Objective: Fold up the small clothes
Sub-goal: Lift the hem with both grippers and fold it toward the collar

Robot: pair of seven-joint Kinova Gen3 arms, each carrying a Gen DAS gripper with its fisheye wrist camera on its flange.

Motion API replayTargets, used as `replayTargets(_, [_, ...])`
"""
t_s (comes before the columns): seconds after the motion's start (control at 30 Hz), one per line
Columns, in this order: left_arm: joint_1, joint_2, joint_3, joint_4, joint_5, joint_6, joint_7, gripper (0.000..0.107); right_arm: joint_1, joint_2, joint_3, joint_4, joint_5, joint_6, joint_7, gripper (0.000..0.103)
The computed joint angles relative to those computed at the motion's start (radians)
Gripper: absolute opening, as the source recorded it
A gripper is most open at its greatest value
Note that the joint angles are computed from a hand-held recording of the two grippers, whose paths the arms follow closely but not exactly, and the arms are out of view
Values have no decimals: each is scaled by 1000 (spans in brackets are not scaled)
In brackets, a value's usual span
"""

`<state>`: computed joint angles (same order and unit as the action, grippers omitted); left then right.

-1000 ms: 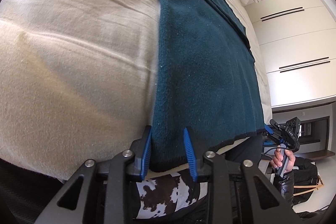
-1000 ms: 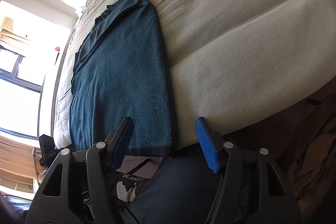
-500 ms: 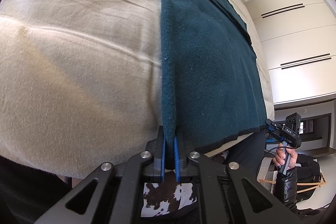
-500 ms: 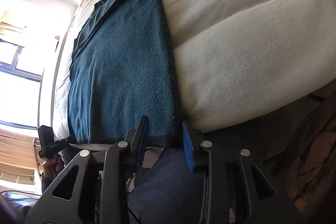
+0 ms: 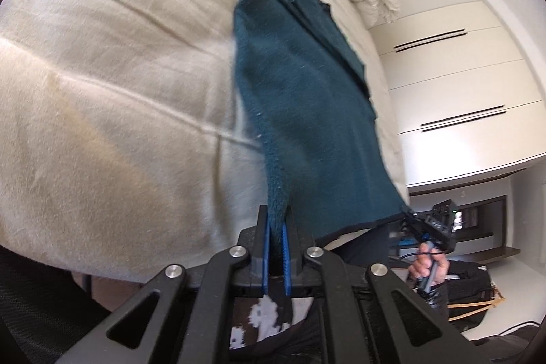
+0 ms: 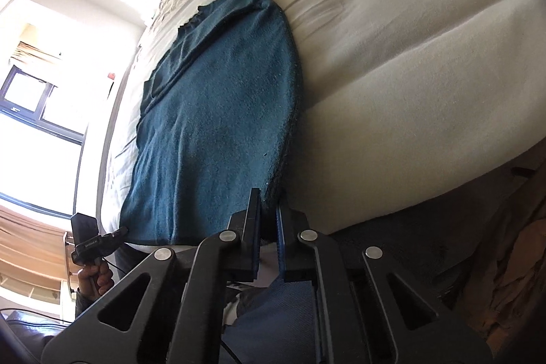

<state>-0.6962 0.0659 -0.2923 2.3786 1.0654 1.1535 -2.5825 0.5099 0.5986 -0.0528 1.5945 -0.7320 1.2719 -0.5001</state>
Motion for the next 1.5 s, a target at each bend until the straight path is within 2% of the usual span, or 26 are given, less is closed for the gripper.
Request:
replayTargets(0.2, [-42,35,-15,-3,99,116,-68,7,24,4,-24,-20,-87,65,9,6])
replayTargets(0.33, [-54,56,-9,-25,169,167,-61,7,25,15,-32,-44,-154,101,-10,6])
replayTargets(0.57, [-69,94,2,-90,269,233,-40,7,7,44,-50,-107,-257,109,-78,6])
replayTargets(0.8, [-69,138,20,-150,344,228,-1,7,-34,69,-82,-174,-314,75,-135,6])
replayTargets(1.1, [-75,229,55,-248,435,197,53,7,-111,153,-135,-367,-316,-29,-297,6])
replayTargets(1.27, [-76,290,87,-331,481,169,84,7,-163,207,-164,-481,-265,-99,-386,6])
replayTargets(1.5, [-64,368,142,-455,512,103,132,7,-256,294,-188,-691,-136,-161,-525,6])
